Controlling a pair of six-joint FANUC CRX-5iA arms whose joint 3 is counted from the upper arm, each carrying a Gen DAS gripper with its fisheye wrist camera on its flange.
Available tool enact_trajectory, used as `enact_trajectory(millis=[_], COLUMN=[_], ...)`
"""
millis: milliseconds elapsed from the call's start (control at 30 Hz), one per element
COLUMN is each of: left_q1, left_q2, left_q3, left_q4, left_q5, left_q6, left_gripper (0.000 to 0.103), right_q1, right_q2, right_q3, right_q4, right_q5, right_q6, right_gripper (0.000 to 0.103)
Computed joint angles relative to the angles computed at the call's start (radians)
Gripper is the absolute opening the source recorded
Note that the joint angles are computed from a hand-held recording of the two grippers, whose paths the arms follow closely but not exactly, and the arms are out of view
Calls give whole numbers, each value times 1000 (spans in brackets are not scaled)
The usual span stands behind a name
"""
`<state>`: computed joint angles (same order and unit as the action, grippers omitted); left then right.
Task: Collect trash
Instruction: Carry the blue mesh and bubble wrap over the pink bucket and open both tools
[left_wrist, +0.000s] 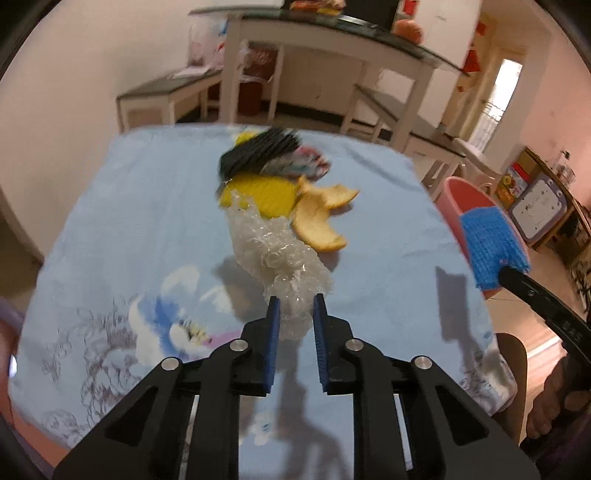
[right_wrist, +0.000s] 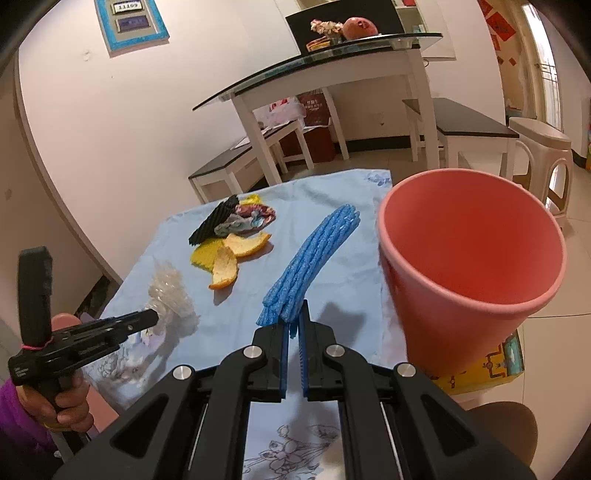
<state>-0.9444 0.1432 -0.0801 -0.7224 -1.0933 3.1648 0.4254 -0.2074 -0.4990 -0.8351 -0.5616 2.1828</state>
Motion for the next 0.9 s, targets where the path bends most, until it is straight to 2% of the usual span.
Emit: enact_trajectory(millis=[167,333,567,900], left_q1=[-9,7,46,91], left_q2=[25,77,173,310], left_q3=[70,153,263,395], left_q4=[-53,-79,-23,81], left_q5=[31,126,264,347], left_q6=[-62,-152,-304,-480], left_gripper=[17,17,17,17], right_q1=[-45,-76,-122,-138], right_q2=[-12,-21,15,66], right_q3=[4,-3,8,7], right_q4=[-10,50,115,193], right_q5=[29,96,149,187], right_q6=[12,-54,-138,-217], right_gripper=[4,4,4,5])
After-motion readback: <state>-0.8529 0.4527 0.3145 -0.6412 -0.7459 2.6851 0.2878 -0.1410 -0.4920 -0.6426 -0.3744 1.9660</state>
